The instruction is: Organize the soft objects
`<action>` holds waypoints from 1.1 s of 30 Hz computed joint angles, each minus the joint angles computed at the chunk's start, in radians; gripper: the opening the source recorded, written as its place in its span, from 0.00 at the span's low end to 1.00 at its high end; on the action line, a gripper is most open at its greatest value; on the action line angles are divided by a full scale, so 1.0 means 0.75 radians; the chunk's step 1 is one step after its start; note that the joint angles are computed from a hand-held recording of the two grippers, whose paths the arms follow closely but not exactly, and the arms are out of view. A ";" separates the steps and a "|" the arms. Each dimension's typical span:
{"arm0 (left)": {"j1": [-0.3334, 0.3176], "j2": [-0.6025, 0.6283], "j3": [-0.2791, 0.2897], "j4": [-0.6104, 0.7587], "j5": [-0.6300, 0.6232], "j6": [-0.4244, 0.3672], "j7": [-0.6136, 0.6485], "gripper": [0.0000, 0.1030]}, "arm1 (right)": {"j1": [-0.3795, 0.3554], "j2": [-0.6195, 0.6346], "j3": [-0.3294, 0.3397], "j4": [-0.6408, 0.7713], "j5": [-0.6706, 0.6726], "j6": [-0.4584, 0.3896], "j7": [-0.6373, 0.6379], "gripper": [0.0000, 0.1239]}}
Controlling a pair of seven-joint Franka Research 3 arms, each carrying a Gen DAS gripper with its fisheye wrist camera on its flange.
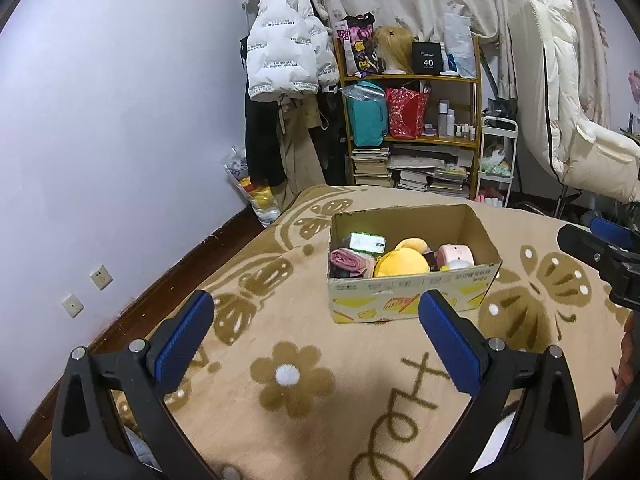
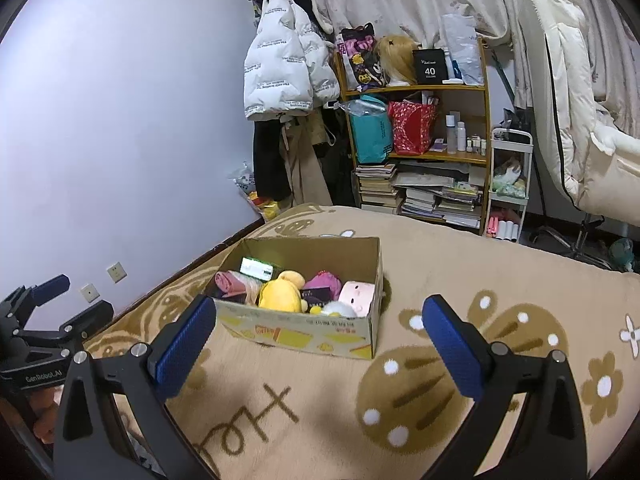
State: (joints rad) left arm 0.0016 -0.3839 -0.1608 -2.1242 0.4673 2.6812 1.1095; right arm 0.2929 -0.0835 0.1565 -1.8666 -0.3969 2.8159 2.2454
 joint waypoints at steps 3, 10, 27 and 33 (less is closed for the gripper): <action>0.003 -0.027 0.003 -0.041 0.007 0.026 -0.003 0.99 | -0.016 -0.021 0.012 -0.041 -0.078 0.030 0.058 0.83; 0.055 -0.033 -0.027 -0.114 0.093 0.147 -0.057 0.99 | -0.074 -0.044 0.047 -0.121 -0.243 0.116 0.224 0.83; 0.079 0.022 -0.042 -0.119 0.156 0.210 -0.118 0.99 | -0.094 -0.047 0.043 -0.189 -0.240 0.122 0.253 0.83; 0.073 0.037 -0.042 -0.111 0.171 0.204 -0.123 0.99 | -0.092 -0.043 0.040 -0.185 -0.225 0.114 0.238 0.83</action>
